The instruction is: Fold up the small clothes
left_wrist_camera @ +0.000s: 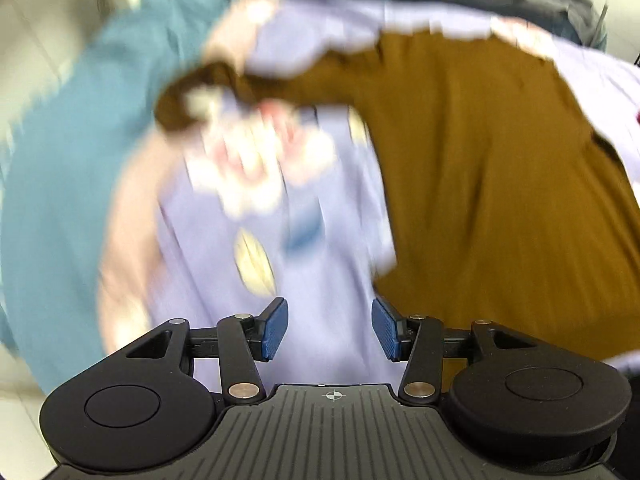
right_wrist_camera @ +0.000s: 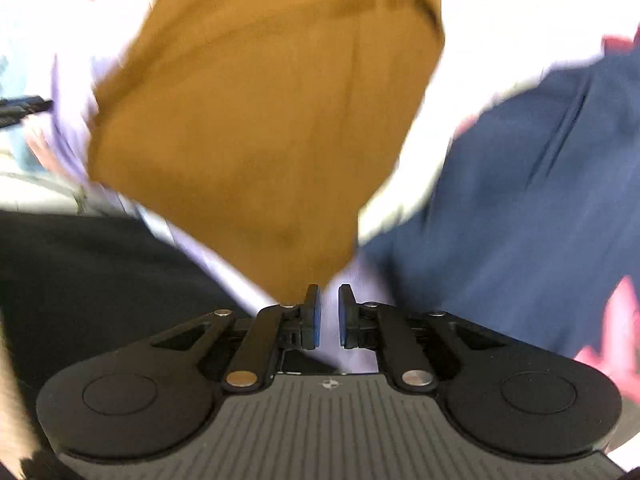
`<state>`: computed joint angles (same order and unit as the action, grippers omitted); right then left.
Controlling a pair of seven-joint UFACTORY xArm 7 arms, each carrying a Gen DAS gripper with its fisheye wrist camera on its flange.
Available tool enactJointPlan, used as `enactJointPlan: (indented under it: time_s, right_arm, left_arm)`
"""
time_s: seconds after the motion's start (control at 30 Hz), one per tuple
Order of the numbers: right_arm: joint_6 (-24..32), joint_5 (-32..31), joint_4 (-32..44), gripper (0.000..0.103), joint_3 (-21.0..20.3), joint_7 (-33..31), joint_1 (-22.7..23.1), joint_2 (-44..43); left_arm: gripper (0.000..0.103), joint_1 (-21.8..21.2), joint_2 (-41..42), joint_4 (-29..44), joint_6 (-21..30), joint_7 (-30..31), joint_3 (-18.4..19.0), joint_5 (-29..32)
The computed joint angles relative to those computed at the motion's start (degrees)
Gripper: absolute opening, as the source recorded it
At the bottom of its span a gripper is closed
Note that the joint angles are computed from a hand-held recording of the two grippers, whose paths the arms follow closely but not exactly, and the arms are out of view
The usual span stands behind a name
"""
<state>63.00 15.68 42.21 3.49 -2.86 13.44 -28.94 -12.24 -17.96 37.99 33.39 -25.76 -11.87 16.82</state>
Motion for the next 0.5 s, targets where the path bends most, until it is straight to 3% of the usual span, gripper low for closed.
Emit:
enactJointPlan:
  time_s: [0.07,0.13,0.23,0.3,0.4,0.5]
  right_arm:
    - [-4.5,0.3,5.1,0.026,-0.9,-3.0,0.1,3.6]
    - [-7.6,2.0,10.6,0.028,-2.0,-6.4,0.4,7.3]
    - [-13.3,7.7,18.3,0.028,-2.6,-8.9,0.8,13.1]
    - [-16.0,13.8,22.7,0.028,-3.4,-10.9,1.1,16.3]
    - [-20.5,21.8,27.0,0.034,-2.9,-11.8,0.9,20.6]
    - [-24.4,24.3,27.7,0.037,-1.5,-9.3,0.0,21.9]
  left_arm:
    - [0.103,1.8,2.6,4.3,-1.9,0.0,-0.1,3.5]
    - [0.103,3.6,6.3,9.8,-3.3,-2.3,-1.0,9.2]
    - [0.103,4.7,11.1,15.6,-5.8,-1.8,0.5,16.3]
    - [0.103,4.8,16.3,21.1,-3.8,-3.3,1.4,21.9]
    - [0.103,4.1,19.8,23.5,-2.8,-5.1,4.7,29.0]
    - [0.103,3.4,25.1,27.6,1.4,-7.5,7.9,28.2]
